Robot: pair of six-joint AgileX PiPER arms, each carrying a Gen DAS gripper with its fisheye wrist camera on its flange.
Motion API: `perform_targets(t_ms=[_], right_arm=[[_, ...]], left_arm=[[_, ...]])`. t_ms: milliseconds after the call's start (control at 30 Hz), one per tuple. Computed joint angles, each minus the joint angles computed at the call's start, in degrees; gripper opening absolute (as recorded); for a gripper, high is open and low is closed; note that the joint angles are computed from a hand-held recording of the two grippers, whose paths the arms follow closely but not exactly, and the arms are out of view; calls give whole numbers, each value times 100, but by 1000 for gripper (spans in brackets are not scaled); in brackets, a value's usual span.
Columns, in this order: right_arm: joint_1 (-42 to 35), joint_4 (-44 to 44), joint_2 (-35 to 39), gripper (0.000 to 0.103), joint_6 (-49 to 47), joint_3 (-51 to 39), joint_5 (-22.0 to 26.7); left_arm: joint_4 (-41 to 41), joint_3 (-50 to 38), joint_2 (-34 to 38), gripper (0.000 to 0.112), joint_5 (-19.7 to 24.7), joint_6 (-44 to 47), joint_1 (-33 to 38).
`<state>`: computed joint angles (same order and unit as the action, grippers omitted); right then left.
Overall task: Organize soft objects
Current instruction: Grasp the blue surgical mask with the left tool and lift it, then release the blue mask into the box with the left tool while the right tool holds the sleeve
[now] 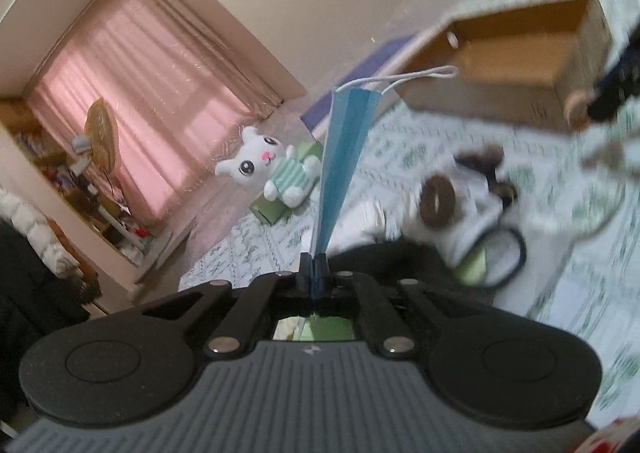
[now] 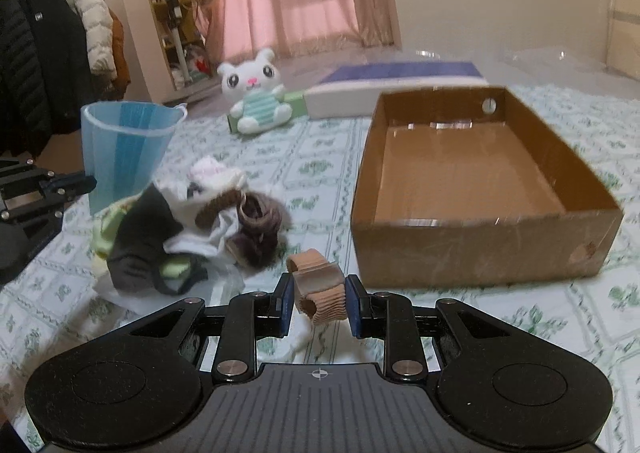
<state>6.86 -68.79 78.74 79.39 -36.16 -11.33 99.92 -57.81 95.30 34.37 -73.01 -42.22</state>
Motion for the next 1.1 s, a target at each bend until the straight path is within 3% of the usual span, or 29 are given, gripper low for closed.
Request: perform_targets(t_ms=[200, 367, 567, 800, 1000, 1100], right_arm=[[-274, -792, -433, 27, 622, -72, -108], [-807, -1713, -669, 27, 1316, -246, -415], [-1615, -2075, -720, 27, 1426, -492, -904], [-2432, -2345, -632, 27, 1609, -707, -1396], [-2821, -2492, -637, 27, 1620, -576, -1726], [-2911, -2503, -674, 27, 1640, -438, -1861]], left_arm=[[-1036, -641, -267, 3, -436, 666, 43], [-2352, -1456, -258, 3, -809, 1741, 63], [-4377, -2702, 189, 2, -988, 3449, -29], [-6534, -4358, 1086, 2, -517, 5115, -180], [-7669, -4690, 1335, 2, 29, 5637, -55], [-8178, -4482, 1269, 8, 303, 5613, 67]])
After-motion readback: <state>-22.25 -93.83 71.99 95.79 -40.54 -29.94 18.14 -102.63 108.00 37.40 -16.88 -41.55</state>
